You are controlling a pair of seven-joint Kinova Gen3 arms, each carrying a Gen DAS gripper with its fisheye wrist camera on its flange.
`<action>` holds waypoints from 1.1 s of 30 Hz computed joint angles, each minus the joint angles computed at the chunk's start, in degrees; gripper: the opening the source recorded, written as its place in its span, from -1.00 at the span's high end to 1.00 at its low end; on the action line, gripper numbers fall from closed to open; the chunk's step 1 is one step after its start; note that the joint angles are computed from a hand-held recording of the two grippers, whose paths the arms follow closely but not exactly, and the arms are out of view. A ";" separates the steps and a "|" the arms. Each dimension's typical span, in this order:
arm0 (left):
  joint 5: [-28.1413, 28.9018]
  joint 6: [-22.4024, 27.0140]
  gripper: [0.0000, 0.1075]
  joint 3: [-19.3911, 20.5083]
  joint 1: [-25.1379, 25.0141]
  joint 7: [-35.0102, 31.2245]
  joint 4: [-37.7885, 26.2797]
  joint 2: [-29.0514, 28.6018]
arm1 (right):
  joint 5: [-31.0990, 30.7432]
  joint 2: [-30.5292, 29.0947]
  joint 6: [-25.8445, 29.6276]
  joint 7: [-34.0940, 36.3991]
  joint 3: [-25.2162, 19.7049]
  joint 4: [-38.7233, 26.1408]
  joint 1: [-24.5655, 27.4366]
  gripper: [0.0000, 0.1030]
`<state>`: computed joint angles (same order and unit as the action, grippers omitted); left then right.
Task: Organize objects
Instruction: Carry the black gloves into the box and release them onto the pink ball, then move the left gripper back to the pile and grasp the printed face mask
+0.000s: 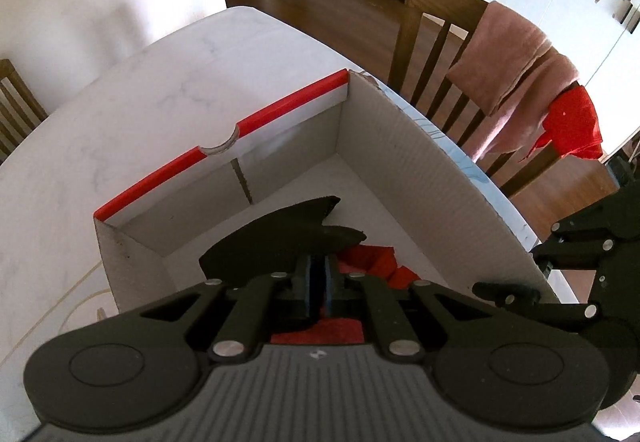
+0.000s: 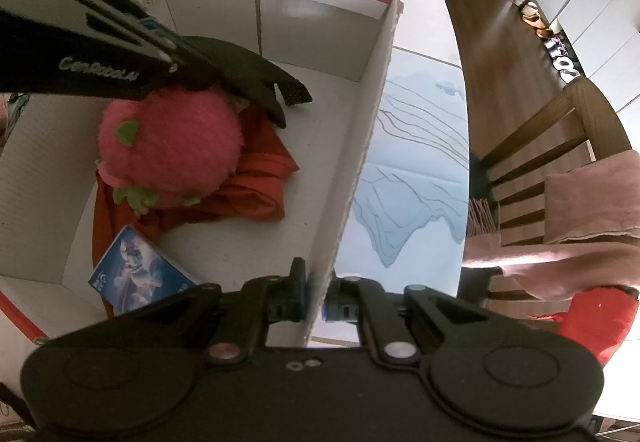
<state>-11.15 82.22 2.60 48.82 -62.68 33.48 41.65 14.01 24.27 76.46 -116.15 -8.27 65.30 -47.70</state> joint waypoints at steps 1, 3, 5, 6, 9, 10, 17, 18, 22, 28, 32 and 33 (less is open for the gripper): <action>0.23 -0.47 0.88 0.05 -0.13 0.30 0.75 -0.48 | 0.00 0.00 0.00 0.00 0.00 0.00 0.00 0.88; 0.43 -1.33 0.86 0.12 -0.27 0.97 2.02 -1.30 | 0.00 0.00 0.00 0.00 0.01 0.00 0.00 0.88; 0.43 -1.97 0.78 0.23 -0.42 1.48 3.19 -2.20 | 0.02 0.01 0.05 0.02 0.01 -0.03 -0.02 0.88; 0.29 -2.46 0.74 0.22 -0.37 1.88 4.00 -2.78 | 0.02 0.01 0.05 0.02 0.01 -0.03 -0.02 0.88; -0.12 -4.47 0.26 0.38 -0.36 3.32 7.48 -5.22 | 0.01 0.03 0.07 -0.01 0.02 -0.06 -0.04 0.88; -0.18 -5.27 -0.10 0.56 -0.49 3.80 8.67 -6.02 | 0.08 0.05 0.10 0.01 0.02 -0.08 -0.08 0.88; -1.27 -10.99 -0.29 2.17 -1.07 7.03 16.79 -12.48 | 0.13 0.08 0.26 0.07 0.02 -0.10 -0.10 0.88; -1.52 -11.93 -0.29 2.45 -1.15 7.32 18.05 -13.65 | 0.17 0.13 0.38 0.09 0.03 -0.21 -0.15 0.88; -3.60 -14.06 -0.30 3.05 -0.88 10.32 22.97 -18.60 | 0.30 0.28 0.70 0.07 0.09 -0.47 -0.32 0.87; -7.95 -13.92 -0.30 4.67 -1.39 16.06 29.22 -25.33 | 0.21 0.36 1.02 0.00 0.13 -0.75 -0.36 0.87; -11.66 -12.64 -0.46 6.24 -2.06 20.18 33.49 -29.71 | 0.19 0.41 1.20 -0.05 0.17 -0.89 -0.38 0.87; -12.35 -12.29 -0.46 6.72 -2.41 20.98 34.51 -30.77 | 0.27 0.46 1.29 -0.04 0.18 -0.96 -0.43 0.87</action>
<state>-23.49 69.93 9.32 46.41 -41.69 67.99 10.88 14.28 24.73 77.75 -116.18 -8.09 64.34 -48.13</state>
